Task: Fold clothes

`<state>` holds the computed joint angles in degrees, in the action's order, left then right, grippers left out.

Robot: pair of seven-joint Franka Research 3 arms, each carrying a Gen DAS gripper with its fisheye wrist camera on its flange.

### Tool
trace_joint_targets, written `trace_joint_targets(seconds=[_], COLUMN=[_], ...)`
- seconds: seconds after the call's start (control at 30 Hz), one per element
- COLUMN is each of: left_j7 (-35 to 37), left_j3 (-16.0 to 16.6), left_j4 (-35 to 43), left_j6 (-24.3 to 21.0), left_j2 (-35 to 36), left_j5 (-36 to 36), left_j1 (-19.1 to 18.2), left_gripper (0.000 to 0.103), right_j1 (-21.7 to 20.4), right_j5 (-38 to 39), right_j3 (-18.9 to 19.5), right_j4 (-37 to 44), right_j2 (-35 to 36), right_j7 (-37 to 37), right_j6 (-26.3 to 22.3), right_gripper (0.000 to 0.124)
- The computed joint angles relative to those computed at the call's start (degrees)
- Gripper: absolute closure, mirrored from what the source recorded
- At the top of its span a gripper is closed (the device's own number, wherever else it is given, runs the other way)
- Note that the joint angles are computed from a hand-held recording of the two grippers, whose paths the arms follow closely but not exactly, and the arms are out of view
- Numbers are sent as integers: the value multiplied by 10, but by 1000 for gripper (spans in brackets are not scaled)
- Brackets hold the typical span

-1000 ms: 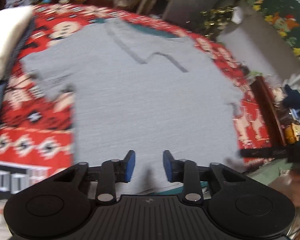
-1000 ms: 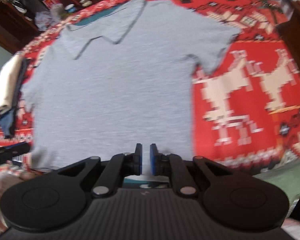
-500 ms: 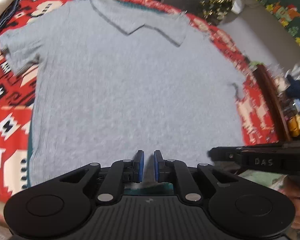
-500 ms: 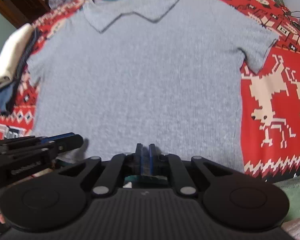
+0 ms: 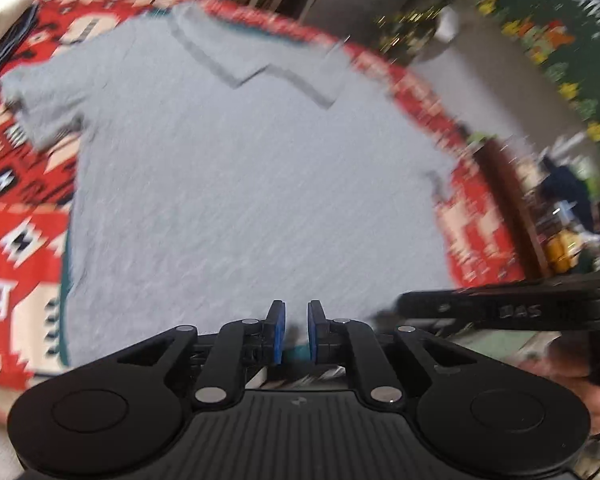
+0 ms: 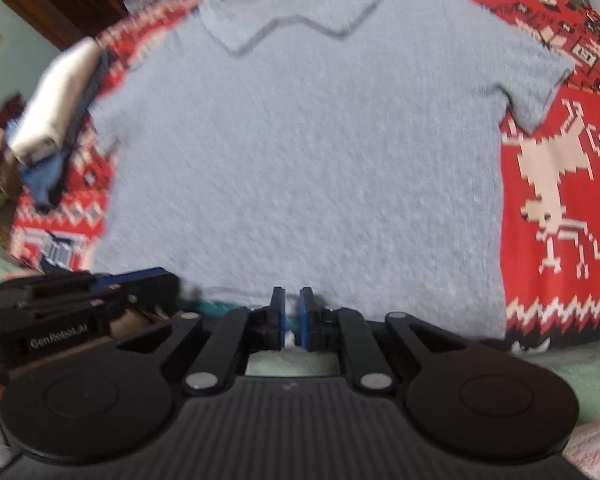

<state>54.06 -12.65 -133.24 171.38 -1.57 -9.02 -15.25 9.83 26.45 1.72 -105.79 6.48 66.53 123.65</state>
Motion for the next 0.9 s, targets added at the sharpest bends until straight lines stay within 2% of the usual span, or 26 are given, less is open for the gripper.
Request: trace_joint_targets(seconds=[0.07, 0.1, 0.17, 0.3, 0.47, 0.57, 0.7, 0.83, 0.9], left_j7=[23, 50, 66, 13, 19, 9, -29, -90, -112], left_j3=[-1, -5, -13, -13, -21, -18, -9, -1, 3], left_j4=[12, 22, 40, 58, 63, 44, 33, 40, 48], left_j6=[16, 15, 3, -44, -85, -79, -74, -85, -102], left_j2=[16, 26, 43, 60, 49, 28, 13, 13, 18], left_j5=[-23, -54, -69, 9, 22, 31, 64, 138, 163], left_j1=[-2, -2, 4, 5, 11, 9, 11, 18, 23], left_gripper=[93, 93, 93, 94, 93, 93, 93, 94, 93], right_j1=[4, 8, 11, 18, 18, 5, 0, -19, -15], right_j5=[-10, -21, -34, -72, -87, -44, -89, -64, -80], right_j3=[1, 2, 3, 3, 3, -2, -14, -18, -16], right_j4=[2, 3, 7, 14, 10, 1, 18, 57, 65], right_j2=[6, 11, 19, 30, 20, 4, 15, 48, 58], right_j7=[10, 18, 26, 43, 37, 24, 81, 104, 112], right_j6=[12, 19, 22, 11, -15, -4, 21, -18, -28], right_gripper=[115, 115, 115, 116, 114, 114, 114, 114, 114])
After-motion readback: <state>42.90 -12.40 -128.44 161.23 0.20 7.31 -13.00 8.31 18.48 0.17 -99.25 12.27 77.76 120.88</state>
